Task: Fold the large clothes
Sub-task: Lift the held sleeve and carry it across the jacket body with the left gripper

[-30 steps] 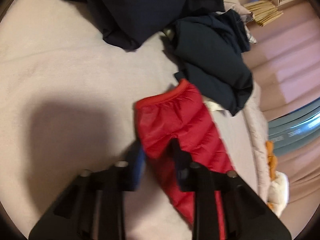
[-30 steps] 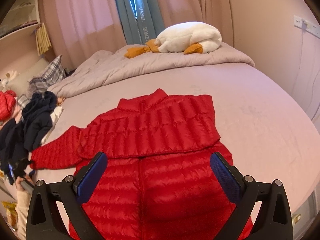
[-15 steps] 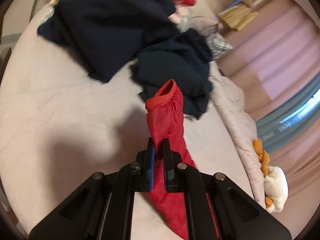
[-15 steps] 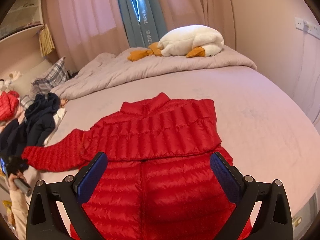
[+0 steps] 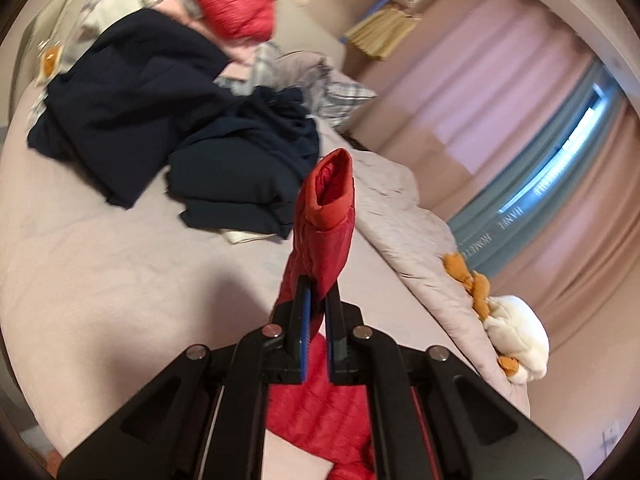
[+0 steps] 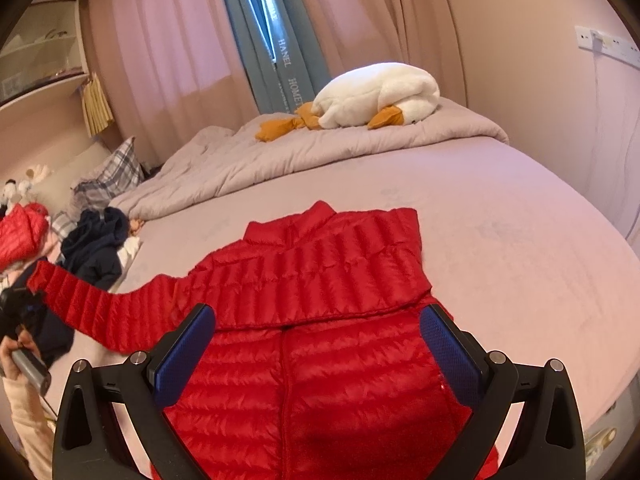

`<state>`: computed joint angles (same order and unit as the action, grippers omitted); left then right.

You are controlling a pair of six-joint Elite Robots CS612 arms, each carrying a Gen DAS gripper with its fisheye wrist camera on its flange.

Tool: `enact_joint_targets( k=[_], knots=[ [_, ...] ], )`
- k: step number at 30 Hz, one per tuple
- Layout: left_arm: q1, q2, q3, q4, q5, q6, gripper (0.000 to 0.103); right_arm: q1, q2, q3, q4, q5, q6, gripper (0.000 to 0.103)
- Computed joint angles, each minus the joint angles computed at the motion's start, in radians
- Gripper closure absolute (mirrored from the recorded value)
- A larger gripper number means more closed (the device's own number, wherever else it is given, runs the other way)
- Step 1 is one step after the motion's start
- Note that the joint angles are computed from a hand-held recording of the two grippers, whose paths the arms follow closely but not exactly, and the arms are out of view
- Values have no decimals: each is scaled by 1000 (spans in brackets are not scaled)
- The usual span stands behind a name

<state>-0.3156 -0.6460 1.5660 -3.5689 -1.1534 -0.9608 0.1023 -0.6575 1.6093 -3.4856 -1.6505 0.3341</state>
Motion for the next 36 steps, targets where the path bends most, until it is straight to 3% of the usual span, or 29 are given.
enact_joint_targets(
  k=[18, 36],
  knots=[
    [-61, -2, -76, -41, -113, 232, 98, -15, -13, 44, -69, -3, 19, 2],
    [-119, 31, -176, 54, -256, 388, 98, -35, -23, 79, -128, -30, 58, 2]
  ],
)
